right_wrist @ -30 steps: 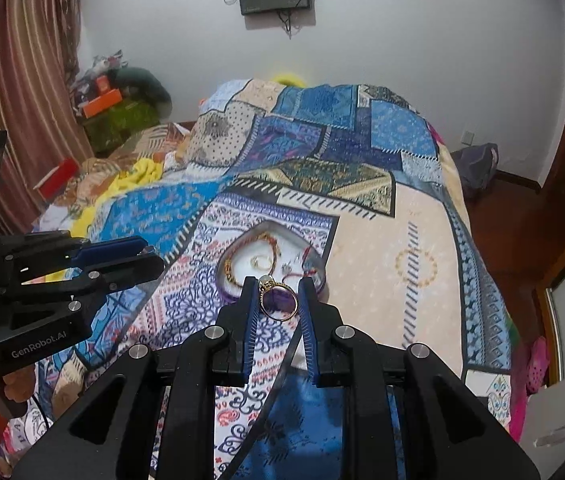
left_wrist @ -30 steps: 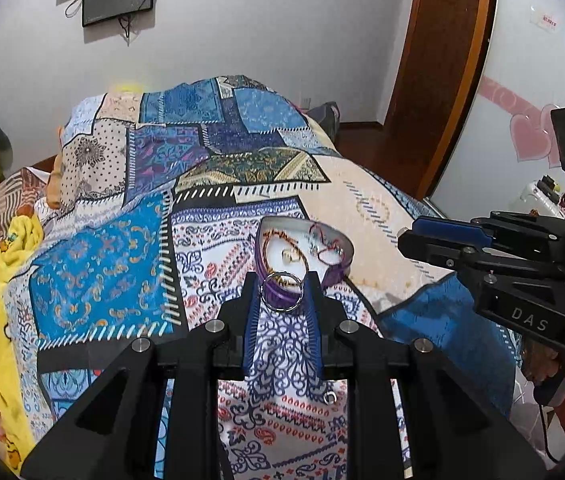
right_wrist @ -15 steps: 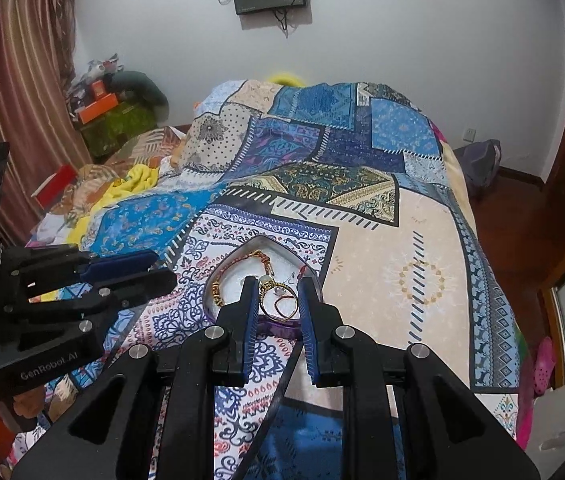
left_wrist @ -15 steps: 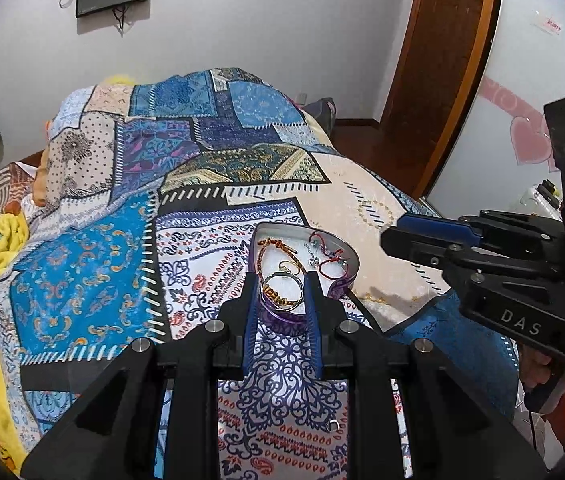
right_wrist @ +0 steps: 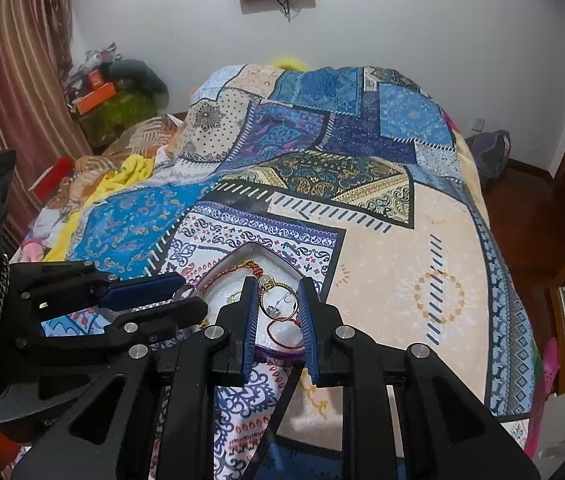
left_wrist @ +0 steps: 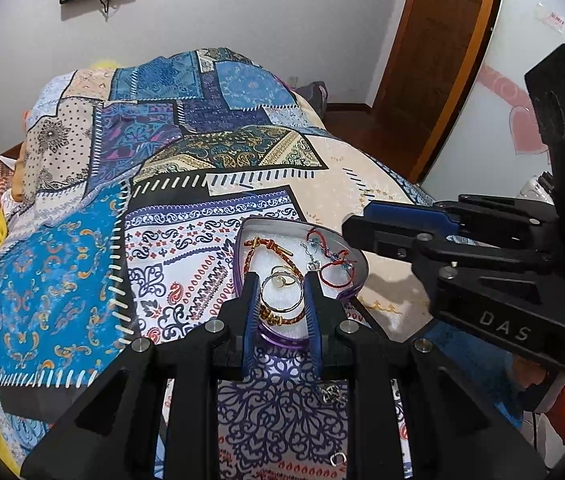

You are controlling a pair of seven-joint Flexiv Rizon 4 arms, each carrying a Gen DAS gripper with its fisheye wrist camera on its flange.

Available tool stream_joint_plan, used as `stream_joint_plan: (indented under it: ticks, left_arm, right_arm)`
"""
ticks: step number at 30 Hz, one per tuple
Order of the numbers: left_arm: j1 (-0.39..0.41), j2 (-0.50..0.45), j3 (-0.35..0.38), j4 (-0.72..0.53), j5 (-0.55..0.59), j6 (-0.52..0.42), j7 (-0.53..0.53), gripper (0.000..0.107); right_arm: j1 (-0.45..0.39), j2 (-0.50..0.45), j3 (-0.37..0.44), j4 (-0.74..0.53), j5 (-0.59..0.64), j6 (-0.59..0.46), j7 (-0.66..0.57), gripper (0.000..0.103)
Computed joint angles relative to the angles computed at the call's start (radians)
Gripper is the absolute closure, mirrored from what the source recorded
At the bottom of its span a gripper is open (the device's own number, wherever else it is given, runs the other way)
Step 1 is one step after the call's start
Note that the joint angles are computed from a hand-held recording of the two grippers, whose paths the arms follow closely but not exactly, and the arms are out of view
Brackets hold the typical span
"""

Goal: Organize jewelry
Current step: 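Lower both held rings into the purple tin and open both tools, then lift both open tools out of the tin back toward the quilt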

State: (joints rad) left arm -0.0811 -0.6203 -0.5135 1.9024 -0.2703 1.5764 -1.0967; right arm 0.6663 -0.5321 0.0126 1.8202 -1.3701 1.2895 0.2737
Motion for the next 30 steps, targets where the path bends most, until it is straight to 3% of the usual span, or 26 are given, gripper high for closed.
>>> stream_joint_plan:
  ticks: [13,30]
  left_arm:
    - [0.0,-0.025,-0.008,-0.024,-0.025,-0.035,0.012,0.086]
    - [0.008,-0.011,-0.017,-0.005,-0.024,-0.017,0.023,0.086]
  right_arm:
    - [0.012,-0.031,-0.027,0.007,0.097,0.066,-0.05,0.085]
    - [0.064,-0.022,-0.043,0.019,0.238,0.032,-0.187,0.084]
